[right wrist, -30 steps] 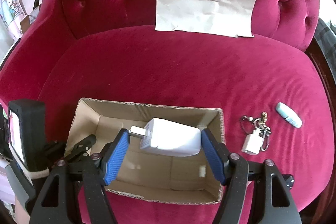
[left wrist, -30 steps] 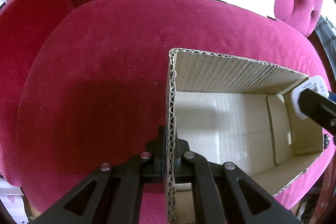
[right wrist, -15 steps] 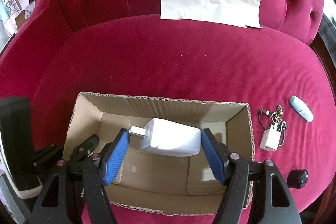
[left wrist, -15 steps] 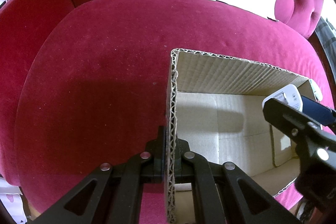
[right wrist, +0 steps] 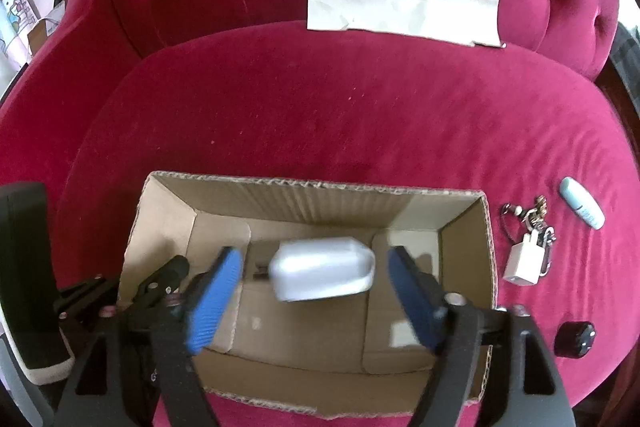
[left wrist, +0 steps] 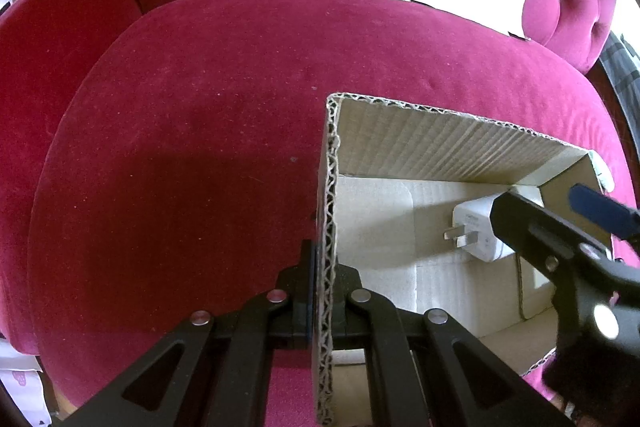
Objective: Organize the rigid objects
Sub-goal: 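Lower the charger into the box and open the right gripper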
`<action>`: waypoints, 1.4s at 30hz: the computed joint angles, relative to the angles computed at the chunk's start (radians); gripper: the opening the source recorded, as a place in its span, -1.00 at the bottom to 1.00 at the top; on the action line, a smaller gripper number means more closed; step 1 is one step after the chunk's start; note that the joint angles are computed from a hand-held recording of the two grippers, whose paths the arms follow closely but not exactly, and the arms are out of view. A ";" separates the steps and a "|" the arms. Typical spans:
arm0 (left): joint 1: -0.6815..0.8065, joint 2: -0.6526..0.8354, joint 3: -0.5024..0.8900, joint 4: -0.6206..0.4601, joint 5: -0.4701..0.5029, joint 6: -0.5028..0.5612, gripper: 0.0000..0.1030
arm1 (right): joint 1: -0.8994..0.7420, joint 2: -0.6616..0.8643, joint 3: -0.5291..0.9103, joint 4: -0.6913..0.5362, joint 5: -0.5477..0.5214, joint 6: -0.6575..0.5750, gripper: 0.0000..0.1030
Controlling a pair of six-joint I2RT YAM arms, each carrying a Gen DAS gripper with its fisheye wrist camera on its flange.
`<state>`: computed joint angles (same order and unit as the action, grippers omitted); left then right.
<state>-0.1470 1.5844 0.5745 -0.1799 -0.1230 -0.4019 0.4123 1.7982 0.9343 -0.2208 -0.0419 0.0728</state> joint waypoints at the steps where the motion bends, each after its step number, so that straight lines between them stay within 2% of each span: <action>1: -0.004 0.001 0.004 -0.004 -0.003 -0.002 -0.94 | 0.003 -0.004 -0.002 0.004 0.007 0.002 0.87; 4: -0.011 0.001 0.007 -0.008 -0.007 -0.010 -0.94 | 0.003 0.001 -0.001 0.004 0.015 0.001 0.95; 9: -0.020 0.001 0.010 -0.012 -0.012 -0.017 -0.94 | -0.006 0.005 0.005 -0.007 0.013 0.002 0.99; 31: -0.032 0.004 0.020 -0.023 -0.026 -0.024 -0.94 | -0.088 -0.100 -0.037 -0.043 -0.027 -0.044 0.99; 42: -0.034 0.004 0.019 -0.023 -0.031 -0.026 -0.94 | -0.186 -0.166 -0.067 -0.057 -0.049 -0.091 0.99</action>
<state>-0.1814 1.5888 0.5931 -0.2033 -0.1535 -0.4284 0.2261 1.6322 0.8676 -0.2778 -0.0910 -0.0183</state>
